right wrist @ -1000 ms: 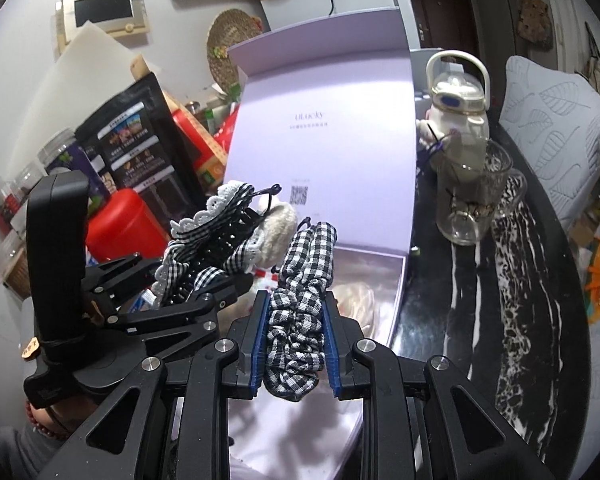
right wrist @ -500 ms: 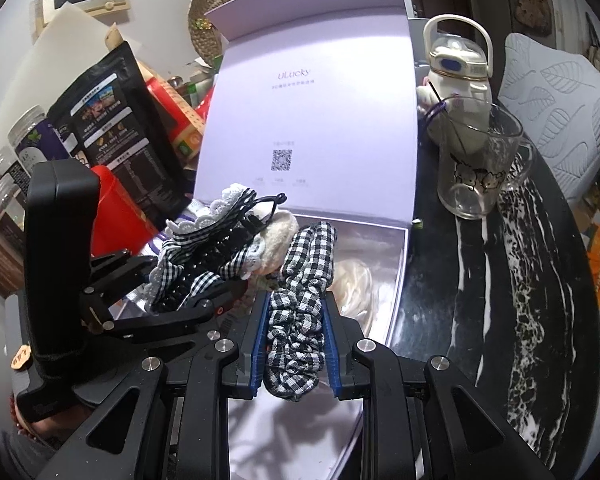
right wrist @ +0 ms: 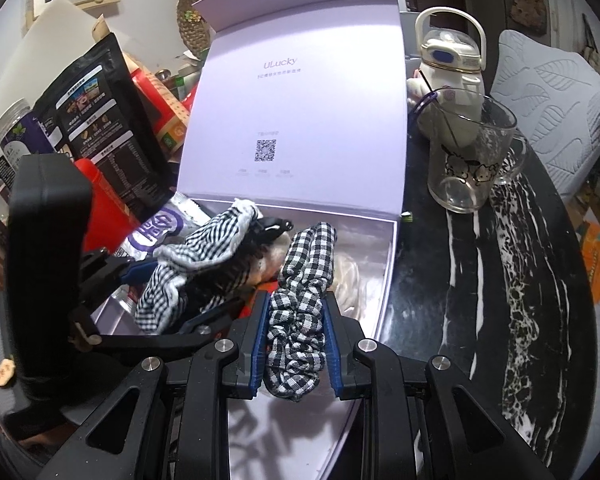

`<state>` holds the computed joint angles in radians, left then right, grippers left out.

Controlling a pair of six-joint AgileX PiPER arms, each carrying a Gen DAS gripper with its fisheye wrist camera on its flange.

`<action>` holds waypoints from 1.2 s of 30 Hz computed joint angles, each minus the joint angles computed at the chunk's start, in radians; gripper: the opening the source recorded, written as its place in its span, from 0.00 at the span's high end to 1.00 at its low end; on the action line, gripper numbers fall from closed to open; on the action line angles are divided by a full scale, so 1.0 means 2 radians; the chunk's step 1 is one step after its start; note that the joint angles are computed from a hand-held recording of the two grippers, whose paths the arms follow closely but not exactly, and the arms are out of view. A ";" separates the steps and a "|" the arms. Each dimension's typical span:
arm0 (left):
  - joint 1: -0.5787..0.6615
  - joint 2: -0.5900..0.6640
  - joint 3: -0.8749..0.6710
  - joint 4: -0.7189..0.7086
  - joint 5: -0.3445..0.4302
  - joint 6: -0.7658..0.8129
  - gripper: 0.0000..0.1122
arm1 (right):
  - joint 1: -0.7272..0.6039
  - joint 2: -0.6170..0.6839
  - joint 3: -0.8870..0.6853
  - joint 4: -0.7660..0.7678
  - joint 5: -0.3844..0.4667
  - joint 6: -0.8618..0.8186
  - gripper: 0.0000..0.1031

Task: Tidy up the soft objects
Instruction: 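Lower both gingham items into the lavender box and open both tools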

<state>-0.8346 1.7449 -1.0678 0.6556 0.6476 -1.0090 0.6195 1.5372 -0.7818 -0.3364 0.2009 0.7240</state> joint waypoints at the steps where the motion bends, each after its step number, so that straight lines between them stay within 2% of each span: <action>1: 0.003 -0.007 0.003 -0.011 -0.006 0.006 0.42 | 0.000 -0.001 0.001 -0.009 0.001 0.010 0.76; 4: 0.001 -0.024 0.013 -0.002 -0.007 -0.011 0.37 | 0.000 -0.003 0.002 -0.020 0.000 0.023 0.76; 8: -0.008 -0.036 0.021 0.021 0.004 -0.034 0.36 | -0.009 -0.007 0.008 0.020 -0.012 -0.013 0.75; 16: 0.000 -0.053 0.021 -0.002 0.017 -0.017 0.36 | -0.007 0.012 0.004 0.003 -0.011 0.006 0.75; 18: 0.000 -0.054 0.020 0.001 0.021 -0.021 0.36 | -0.006 0.026 -0.004 0.022 -0.005 -0.017 0.74; 21: 0.003 -0.056 0.022 0.001 0.020 -0.023 0.36 | 0.005 0.041 -0.015 -0.031 0.010 0.034 0.67; 25: 0.007 -0.061 0.025 -0.001 0.019 -0.024 0.36 | 0.008 0.048 -0.022 -0.028 0.016 0.029 0.65; 28: 0.001 -0.065 0.028 0.011 0.025 -0.040 0.36 | 0.005 0.047 -0.023 0.007 0.017 -0.006 0.62; 31: -0.003 -0.071 0.031 0.016 0.029 -0.046 0.36 | 0.007 0.040 -0.022 0.001 0.025 0.002 0.60; 33: -0.003 -0.080 0.040 0.019 0.029 -0.057 0.36 | 0.010 0.032 -0.017 -0.019 0.025 0.026 0.56; 34: -0.001 -0.084 0.045 0.016 0.025 -0.057 0.36 | 0.012 0.027 -0.013 -0.038 0.027 0.050 0.49; 36: 0.003 -0.096 0.056 0.008 0.009 -0.053 0.36 | 0.010 0.020 -0.006 -0.023 0.021 0.037 0.47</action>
